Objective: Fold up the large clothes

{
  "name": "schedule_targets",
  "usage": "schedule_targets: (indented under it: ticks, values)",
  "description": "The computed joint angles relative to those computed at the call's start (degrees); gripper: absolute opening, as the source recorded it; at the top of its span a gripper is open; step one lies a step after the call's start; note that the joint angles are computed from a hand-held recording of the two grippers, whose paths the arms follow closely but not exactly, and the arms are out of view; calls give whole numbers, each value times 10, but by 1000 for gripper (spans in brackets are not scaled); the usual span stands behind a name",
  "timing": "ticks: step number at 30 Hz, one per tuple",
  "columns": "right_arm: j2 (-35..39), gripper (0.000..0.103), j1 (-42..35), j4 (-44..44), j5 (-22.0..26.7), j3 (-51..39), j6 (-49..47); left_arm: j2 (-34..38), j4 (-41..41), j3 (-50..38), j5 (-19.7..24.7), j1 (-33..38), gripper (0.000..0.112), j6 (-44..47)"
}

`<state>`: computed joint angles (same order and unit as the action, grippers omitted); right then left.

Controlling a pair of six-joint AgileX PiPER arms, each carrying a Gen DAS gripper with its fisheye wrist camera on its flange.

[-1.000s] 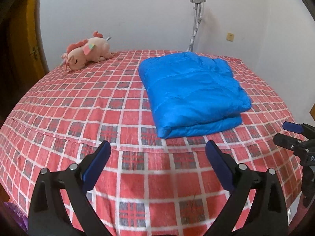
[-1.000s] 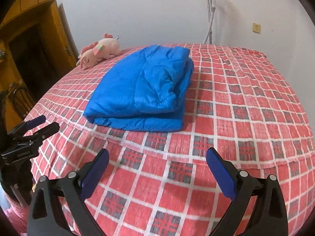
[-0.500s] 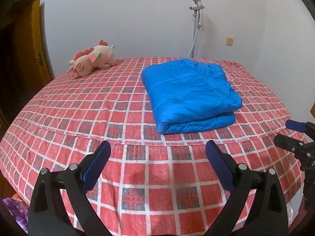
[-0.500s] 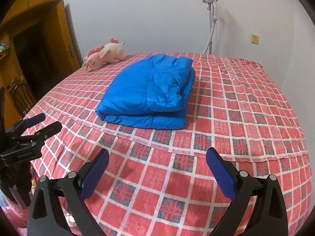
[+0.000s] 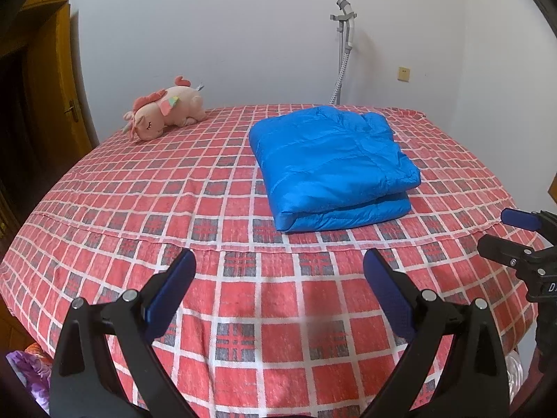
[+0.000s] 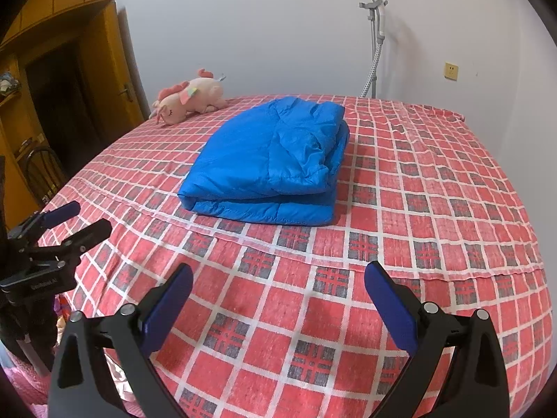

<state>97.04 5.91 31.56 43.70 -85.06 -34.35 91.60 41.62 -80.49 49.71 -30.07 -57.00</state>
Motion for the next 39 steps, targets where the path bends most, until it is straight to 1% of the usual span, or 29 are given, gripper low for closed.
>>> schedule_targets:
  ticks: [8, 21, 39]
  values:
    - [-2, 99, -1, 3, 4, 0, -6, 0, 7, 1, 5, -6, 96, -6]
    - [0, 99, 0, 3, 2, -1, -8, 5, -8, -1, -5, 7, 96, 12]
    - [1, 99, 2, 2, 1, 0, -7, 7, -2, 0, -5, 6, 96, 10]
